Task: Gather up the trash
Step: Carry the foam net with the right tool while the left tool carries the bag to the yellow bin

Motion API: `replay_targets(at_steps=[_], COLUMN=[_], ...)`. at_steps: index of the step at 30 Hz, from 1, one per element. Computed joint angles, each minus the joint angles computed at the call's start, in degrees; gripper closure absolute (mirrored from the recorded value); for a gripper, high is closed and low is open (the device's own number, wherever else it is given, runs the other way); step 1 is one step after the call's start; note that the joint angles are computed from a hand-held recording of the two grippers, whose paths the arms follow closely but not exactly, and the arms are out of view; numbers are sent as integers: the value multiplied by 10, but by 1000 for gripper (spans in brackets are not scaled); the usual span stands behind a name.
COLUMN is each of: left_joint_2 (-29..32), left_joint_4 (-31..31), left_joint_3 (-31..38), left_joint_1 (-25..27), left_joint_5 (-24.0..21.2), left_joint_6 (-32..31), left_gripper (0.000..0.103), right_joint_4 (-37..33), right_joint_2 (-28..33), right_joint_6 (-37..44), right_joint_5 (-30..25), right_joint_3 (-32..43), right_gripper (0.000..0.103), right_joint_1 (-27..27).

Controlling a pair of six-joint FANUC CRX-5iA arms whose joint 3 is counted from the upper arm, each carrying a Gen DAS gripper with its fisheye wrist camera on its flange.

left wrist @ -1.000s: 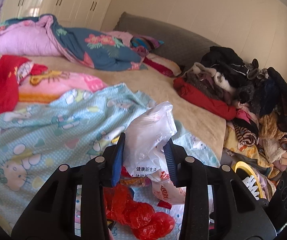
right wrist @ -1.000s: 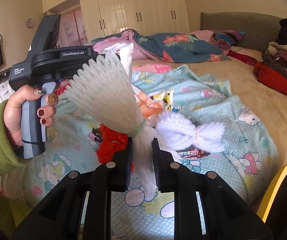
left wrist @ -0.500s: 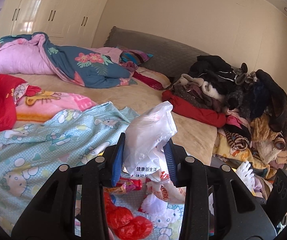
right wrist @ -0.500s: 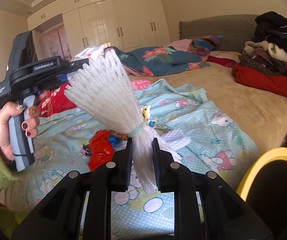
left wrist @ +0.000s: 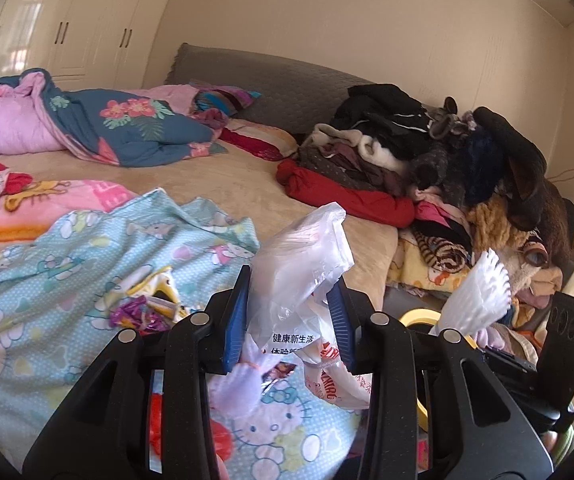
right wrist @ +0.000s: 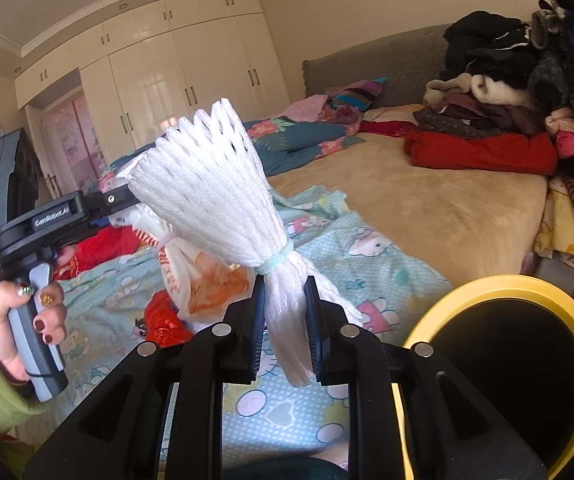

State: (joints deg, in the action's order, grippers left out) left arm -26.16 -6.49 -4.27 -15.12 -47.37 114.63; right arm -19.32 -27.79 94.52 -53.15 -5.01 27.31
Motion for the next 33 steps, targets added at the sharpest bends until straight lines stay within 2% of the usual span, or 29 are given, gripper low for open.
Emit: replay_targets(at_steps=[10, 33], left_joint_2=[44, 112], left_joint_4=[-33, -26], left_joint_3=[37, 63], left_joint_1=[-68, -134], left_joint_5=[-2, 16], left_joint_6=[12, -13], left_gripper=[73, 73], right_joint_4=[-5, -26], right_joint_2=[-10, 8], right_joint_6=[-7, -37], right_joint_5=[-1, -11], right_joint_3=[-1, 2], right_gripper=[85, 85], right_joint_1=[-52, -176])
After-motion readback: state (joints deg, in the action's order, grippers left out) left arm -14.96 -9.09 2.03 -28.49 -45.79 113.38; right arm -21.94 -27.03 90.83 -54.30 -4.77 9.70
